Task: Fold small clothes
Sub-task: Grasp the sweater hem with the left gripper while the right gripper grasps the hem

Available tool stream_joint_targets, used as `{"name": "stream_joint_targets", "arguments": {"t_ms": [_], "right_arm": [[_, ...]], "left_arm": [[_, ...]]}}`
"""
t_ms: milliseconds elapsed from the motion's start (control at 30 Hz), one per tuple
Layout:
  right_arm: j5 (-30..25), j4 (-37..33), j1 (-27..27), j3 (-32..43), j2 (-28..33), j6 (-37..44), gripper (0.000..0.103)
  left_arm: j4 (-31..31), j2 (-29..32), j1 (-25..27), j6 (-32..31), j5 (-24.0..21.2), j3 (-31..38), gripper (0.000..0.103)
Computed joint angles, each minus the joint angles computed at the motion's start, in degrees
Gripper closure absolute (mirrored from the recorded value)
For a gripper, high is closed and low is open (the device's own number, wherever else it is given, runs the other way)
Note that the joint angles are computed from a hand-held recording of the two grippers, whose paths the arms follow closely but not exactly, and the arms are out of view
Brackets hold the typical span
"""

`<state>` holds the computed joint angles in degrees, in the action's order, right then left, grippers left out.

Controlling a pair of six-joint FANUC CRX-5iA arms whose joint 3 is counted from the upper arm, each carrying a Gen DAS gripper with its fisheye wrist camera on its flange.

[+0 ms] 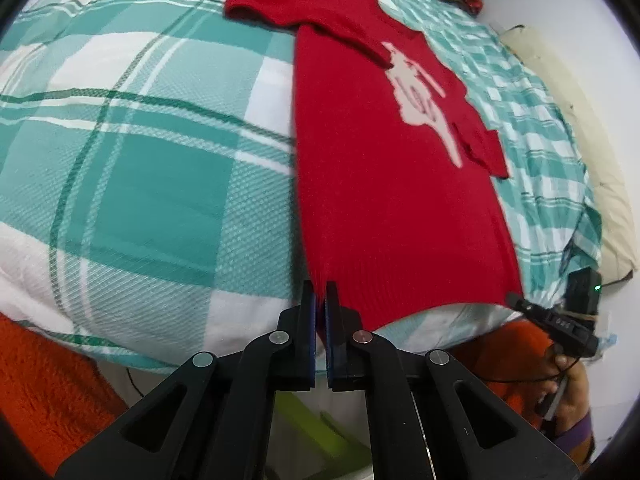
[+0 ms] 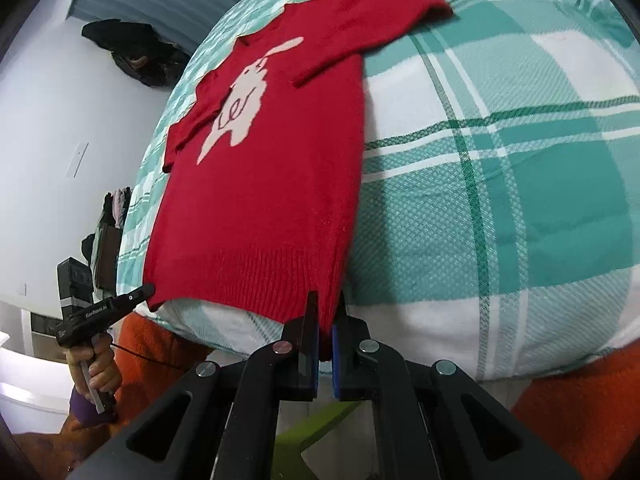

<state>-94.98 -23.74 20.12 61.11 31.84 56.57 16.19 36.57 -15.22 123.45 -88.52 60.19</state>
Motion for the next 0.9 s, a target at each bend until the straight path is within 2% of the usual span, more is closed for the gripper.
{"name": "stream_joint_targets", "arguments": {"t_ms": [67,133,233,400,567,700,800,900], "right_arm": [[-0.64,0.44,0.09,-0.02,0.62,-0.31,0.099],[-1.22,0.72,0.29,-0.70,1.55,-0.69,0.100],[0.44,0.93,0.40,-3.14,0.64,-1.19,0.100],[-0.22,1.99,0.70,-2.35,-0.53,-0.35,0.100],[-0.35,3.59,1.28,-3.87,0.78,-0.60,0.100],[3.97,4.76,1.64,-8.51,-1.19,-2.28,0.100],[9.60,4.89,1.53,-14.92,-5.10,-3.11,0.100],[13.15,4.38,1.39,-18.42,-7.50,-4.47,0.090]], "left_arm": [[-1.51,3.05,-0.59,0.58,-3.50,3.84,0.102],[-2.53,3.49,-0.78,0.64,-3.85,4.09,0.102],[-2.23,2.46,-0.55,0.83,-3.28,3.08,0.102],[-1.26,-1.40,-0.05,-0.25,0.17,-2.60,0.102],[-4.18,3.43,-1.00,1.14,-4.41,3.90,0.102],[-8.83,6.06,-2.75,1.48,-8.66,10.60,0.098],[-10.27,3.06,-3.29,2.70,-5.32,5.76,0.097],[-9.47,0.69,-3.02,2.94,-2.80,1.85,0.092]]}}
